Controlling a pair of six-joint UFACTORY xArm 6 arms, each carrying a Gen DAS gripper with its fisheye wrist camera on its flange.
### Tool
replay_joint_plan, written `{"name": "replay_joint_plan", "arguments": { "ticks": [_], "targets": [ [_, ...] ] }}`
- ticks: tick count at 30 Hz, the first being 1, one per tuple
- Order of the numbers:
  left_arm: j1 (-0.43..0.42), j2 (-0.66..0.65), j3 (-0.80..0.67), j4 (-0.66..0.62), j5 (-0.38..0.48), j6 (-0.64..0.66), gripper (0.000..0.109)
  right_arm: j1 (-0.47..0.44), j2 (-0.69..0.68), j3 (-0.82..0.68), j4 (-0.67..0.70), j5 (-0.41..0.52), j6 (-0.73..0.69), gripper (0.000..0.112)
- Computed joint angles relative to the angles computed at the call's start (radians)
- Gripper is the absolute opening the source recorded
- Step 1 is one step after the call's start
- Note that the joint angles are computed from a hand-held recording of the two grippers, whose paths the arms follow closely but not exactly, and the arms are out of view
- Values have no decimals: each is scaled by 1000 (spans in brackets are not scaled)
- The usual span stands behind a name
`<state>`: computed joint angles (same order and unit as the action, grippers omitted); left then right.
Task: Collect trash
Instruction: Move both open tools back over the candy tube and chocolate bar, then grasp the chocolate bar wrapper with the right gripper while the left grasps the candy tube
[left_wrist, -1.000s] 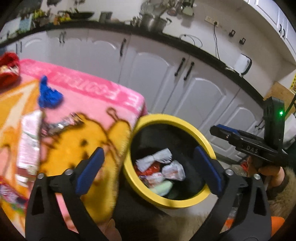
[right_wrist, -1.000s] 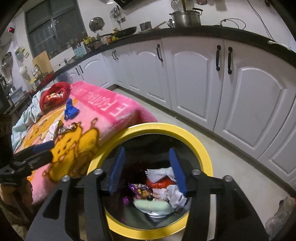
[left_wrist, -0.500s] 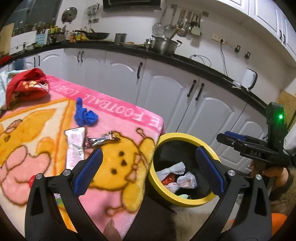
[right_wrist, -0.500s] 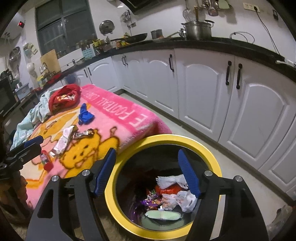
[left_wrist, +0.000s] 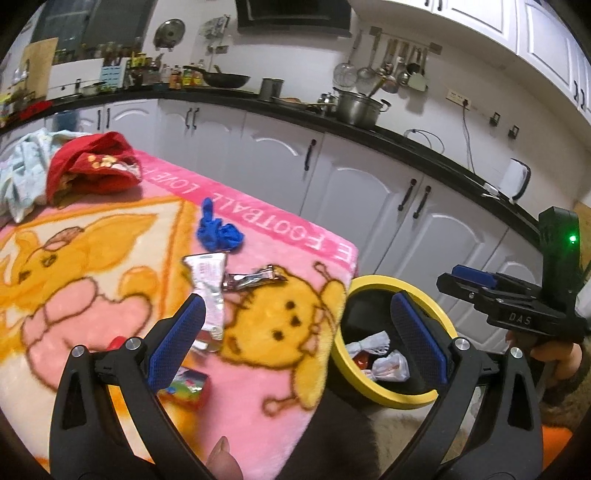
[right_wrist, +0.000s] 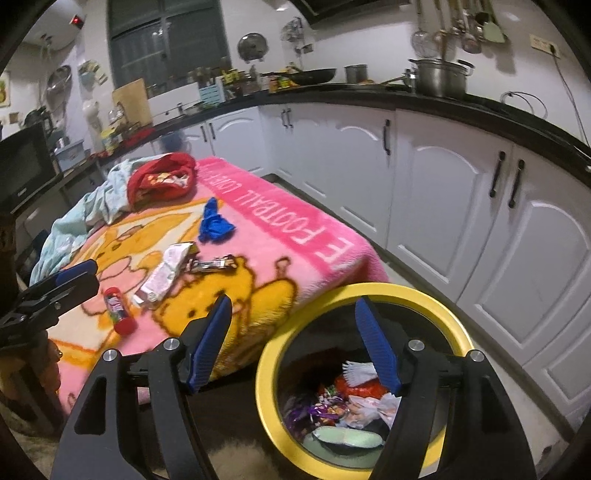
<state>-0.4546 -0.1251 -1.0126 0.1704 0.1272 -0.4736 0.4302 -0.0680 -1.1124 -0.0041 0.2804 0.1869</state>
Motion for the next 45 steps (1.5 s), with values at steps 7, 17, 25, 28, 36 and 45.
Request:
{"name": "replay_joint_plan", "arguments": {
  "ticks": [7,17,25,28,36,45],
  "targets": [
    [44,-44,53,32,6,-59,92,44,69,-90,20,29,-62,67],
    [109,-106,123,37,18,-104,92,99,179,-242,57,68,-165,67],
    [142,-149,173,-31,51,-62,92,131,270,-363,88,121,-238,67],
    [146,-157,187,-89,63,-24,92,139,299,-400,101,142,-255,67],
    [127,-136,190,-430,118,171,91,139,414,-532,76,218,-300,67],
    [113,-57,145,-663,147,258,72,131,626,-798,17,348,-412,66]
  ]
}}
